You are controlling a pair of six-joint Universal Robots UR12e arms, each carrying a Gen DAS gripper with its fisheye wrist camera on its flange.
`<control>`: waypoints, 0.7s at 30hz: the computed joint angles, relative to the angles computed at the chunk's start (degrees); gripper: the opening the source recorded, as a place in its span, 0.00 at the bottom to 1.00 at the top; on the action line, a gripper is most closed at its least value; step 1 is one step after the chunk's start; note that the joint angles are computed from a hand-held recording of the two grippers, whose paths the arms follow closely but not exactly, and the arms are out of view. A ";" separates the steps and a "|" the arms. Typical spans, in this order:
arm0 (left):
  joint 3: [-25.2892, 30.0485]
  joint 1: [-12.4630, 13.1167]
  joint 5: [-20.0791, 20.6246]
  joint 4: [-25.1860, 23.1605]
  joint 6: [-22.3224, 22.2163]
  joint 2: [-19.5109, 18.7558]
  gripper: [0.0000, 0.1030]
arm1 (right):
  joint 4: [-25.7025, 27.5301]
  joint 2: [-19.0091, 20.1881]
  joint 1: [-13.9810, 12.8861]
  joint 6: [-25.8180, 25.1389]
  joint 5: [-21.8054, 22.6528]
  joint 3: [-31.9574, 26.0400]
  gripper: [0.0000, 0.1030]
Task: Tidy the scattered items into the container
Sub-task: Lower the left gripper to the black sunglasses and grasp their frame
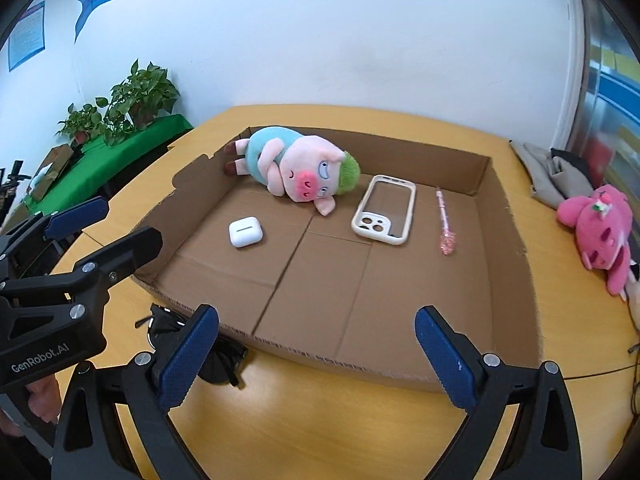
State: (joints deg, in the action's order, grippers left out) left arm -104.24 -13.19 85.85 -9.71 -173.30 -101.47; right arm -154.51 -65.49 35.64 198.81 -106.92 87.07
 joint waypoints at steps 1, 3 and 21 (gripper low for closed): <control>-0.30 -0.18 0.24 0.34 0.15 0.08 0.77 | -0.05 -0.12 0.19 -0.11 -0.82 0.24 0.98; -0.80 -0.25 0.05 0.61 0.11 0.31 0.77 | -0.35 -0.38 0.47 -0.20 -1.71 0.80 0.98; -5.40 7.40 -8.61 -9.06 -1.10 2.22 0.77 | 1.61 3.09 0.22 -1.72 14.01 1.03 0.98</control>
State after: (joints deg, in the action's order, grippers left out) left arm -109.64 -5.79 77.24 -18.78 -174.40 -99.24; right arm -152.90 -62.39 35.86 197.09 -92.91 88.09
